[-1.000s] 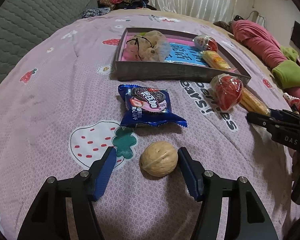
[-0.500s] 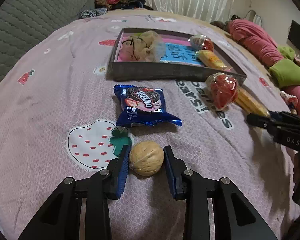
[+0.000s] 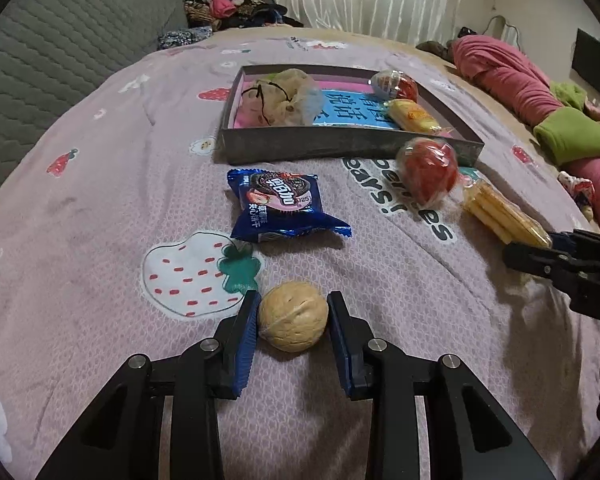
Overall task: Organize objects
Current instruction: 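Grasp the walnut with the left tool while the right tool grasps the wafer pack, then lift the walnut and wafer pack and carry them toward the tray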
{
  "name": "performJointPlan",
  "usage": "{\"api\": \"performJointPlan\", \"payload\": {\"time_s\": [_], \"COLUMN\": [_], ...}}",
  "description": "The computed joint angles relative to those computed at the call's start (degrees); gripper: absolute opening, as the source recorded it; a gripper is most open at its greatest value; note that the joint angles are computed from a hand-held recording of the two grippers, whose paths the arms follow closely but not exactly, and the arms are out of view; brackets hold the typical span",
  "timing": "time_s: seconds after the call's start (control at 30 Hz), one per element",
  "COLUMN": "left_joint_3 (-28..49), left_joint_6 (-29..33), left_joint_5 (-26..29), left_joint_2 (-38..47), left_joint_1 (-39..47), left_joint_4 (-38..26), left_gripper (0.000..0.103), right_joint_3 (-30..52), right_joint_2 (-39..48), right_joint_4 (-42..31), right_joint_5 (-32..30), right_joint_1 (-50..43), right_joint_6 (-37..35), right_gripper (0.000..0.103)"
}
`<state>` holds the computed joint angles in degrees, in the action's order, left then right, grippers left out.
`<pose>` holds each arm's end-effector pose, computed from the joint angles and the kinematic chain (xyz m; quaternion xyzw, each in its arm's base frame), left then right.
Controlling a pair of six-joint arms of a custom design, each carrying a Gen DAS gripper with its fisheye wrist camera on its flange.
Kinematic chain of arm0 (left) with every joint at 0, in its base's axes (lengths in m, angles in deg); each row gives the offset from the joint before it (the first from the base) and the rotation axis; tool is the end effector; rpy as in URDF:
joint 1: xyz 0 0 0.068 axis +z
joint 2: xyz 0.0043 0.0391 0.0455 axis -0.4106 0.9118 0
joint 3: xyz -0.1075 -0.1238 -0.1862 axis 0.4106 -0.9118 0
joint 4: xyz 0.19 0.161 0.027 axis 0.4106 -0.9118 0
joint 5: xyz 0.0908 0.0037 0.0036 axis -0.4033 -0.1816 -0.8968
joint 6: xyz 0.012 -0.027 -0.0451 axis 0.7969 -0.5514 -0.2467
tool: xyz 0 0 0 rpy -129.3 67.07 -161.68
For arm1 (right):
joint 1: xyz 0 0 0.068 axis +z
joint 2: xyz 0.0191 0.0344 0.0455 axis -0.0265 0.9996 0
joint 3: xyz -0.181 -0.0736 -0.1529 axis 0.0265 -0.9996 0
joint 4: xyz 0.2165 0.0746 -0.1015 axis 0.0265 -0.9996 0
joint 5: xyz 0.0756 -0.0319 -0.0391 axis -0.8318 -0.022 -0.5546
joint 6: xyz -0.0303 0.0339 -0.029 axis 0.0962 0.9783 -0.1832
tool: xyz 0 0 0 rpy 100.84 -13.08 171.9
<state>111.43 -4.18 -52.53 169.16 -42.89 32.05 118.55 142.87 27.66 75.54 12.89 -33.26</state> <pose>0.3303 -0.1138 0.0502 0.1627 0.9308 -0.0819 0.3169 0.2870 0.0749 0.0759 -0.0049 0.9481 0.0929 0.3039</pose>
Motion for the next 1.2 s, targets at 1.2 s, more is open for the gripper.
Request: {"api": "performJointPlan", "payload": {"time_s": [1.2], "left_joint_3": [-15.2], "left_joint_6": [-2.4], "left_joint_5": [-3.3], "left_joint_2": [-38.3], "left_joint_1": [-3.7], "left_joint_4": [-8.6], "left_gripper": [0.034], "right_joint_3": [-9.1], "right_joint_2": [-33.4], "right_joint_4": [-10.6], "right_joint_5": [10.0], "right_joint_1": [11.7], "right_joint_6": [5.4], "right_gripper": [0.044]}}
